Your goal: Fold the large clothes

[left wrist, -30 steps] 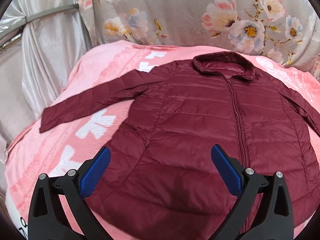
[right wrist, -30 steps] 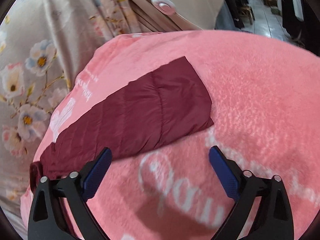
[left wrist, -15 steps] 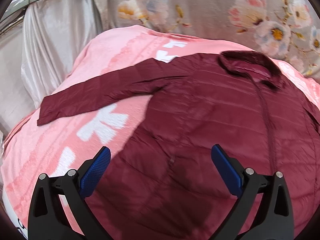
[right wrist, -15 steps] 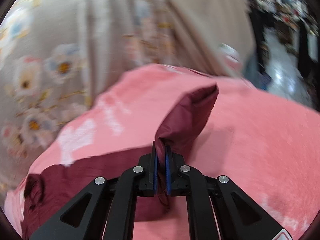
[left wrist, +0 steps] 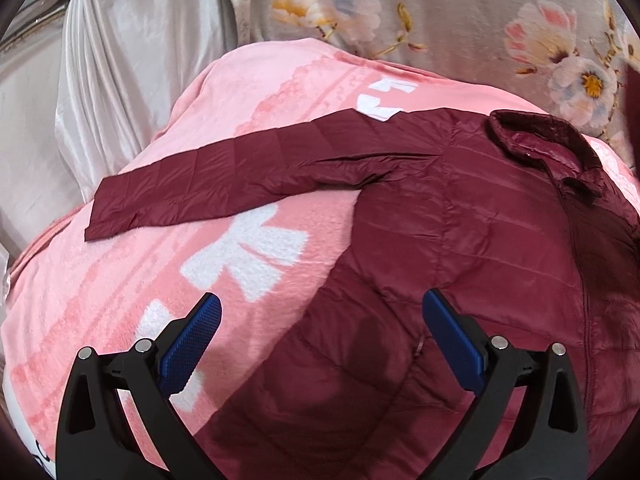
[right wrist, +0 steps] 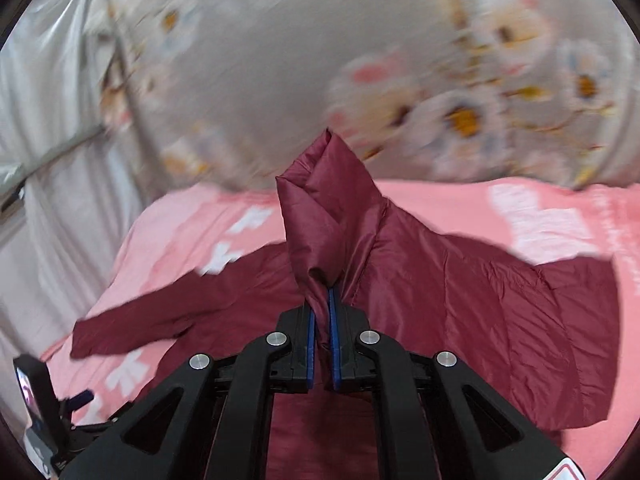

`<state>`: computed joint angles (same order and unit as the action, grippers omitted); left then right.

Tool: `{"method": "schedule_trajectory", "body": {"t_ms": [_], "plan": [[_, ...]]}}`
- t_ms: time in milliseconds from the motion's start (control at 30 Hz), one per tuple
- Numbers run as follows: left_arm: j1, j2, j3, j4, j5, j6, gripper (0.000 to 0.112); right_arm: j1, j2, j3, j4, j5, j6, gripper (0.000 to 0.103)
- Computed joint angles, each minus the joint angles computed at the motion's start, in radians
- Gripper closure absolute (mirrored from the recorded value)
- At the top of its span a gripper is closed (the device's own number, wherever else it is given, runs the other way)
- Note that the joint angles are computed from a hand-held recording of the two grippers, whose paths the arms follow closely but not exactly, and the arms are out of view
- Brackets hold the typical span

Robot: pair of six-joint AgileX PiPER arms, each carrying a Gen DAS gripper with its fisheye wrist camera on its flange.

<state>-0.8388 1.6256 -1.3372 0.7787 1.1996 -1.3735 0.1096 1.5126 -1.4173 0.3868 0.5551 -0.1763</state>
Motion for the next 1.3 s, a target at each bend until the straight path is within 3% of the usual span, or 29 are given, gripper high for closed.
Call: {"method": "schedule_trajectory", "body": {"t_ms": [100,233,367,400,500,567,733,933,1000,1067,1133,1167,1200,1233,1267,1300], "plan": [[0.021,-0.018,0.035,-0.008,-0.032,0.001,0.014,0.128,0.098,-0.037,-0.036,-0.001,0.035,0.097],[0.066,-0.06,0.089,-0.057,-0.134,0.02,0.014,0.219,0.201,-0.069,-0.068,0.0,0.061,0.095],[0.11,-0.094,0.117,-0.131,-0.254,0.063,0.014,0.271,0.261,-0.083,-0.052,0.018,0.028,0.079],[0.119,-0.1,0.118,-0.15,-0.279,0.076,0.014,0.277,0.261,-0.079,-0.029,0.024,0.008,0.067],[0.155,-0.112,0.109,-0.227,-0.37,0.128,0.014,0.261,0.218,-0.039,0.073,0.023,-0.085,0.045],[0.173,-0.108,0.092,-0.281,-0.42,0.157,0.014,0.231,0.155,0.012,0.125,0.001,-0.127,0.044],[0.253,-0.016,-0.019,-0.568,-0.545,0.376,0.014,0.015,-0.021,0.175,0.259,0.018,-0.163,0.044],[0.321,0.221,-0.271,-0.891,-0.49,0.643,0.015,-0.45,-0.023,0.317,0.488,0.162,-0.238,0.043],[0.338,0.273,-0.31,-0.97,-0.48,0.673,0.027,-0.547,0.011,0.334,0.529,0.182,-0.26,0.043],[0.336,0.313,-0.351,-0.968,-0.458,0.655,0.051,-0.625,0.06,0.333,0.612,0.206,-0.326,0.044],[0.329,0.334,-0.387,-0.93,-0.434,0.638,0.085,-0.65,0.103,0.313,0.657,0.223,-0.356,0.048],[0.327,0.34,-0.401,-0.909,-0.422,0.625,0.092,-0.646,0.13,0.291,0.664,0.209,-0.353,0.049],[0.327,0.34,-0.413,-0.887,-0.417,0.613,0.104,-0.641,0.15,0.265,0.656,0.202,-0.34,0.055],[0.328,0.33,-0.406,-0.871,-0.42,0.607,0.106,-0.63,0.167,0.238,0.631,0.185,-0.314,0.06],[0.33,0.314,-0.402,-0.845,-0.426,0.598,0.106,-0.624,0.178,0.216,0.607,0.175,-0.292,0.075],[0.327,0.294,-0.398,-0.805,-0.428,0.578,0.107,-0.625,0.188,0.194,0.601,0.17,-0.29,0.096]]}}
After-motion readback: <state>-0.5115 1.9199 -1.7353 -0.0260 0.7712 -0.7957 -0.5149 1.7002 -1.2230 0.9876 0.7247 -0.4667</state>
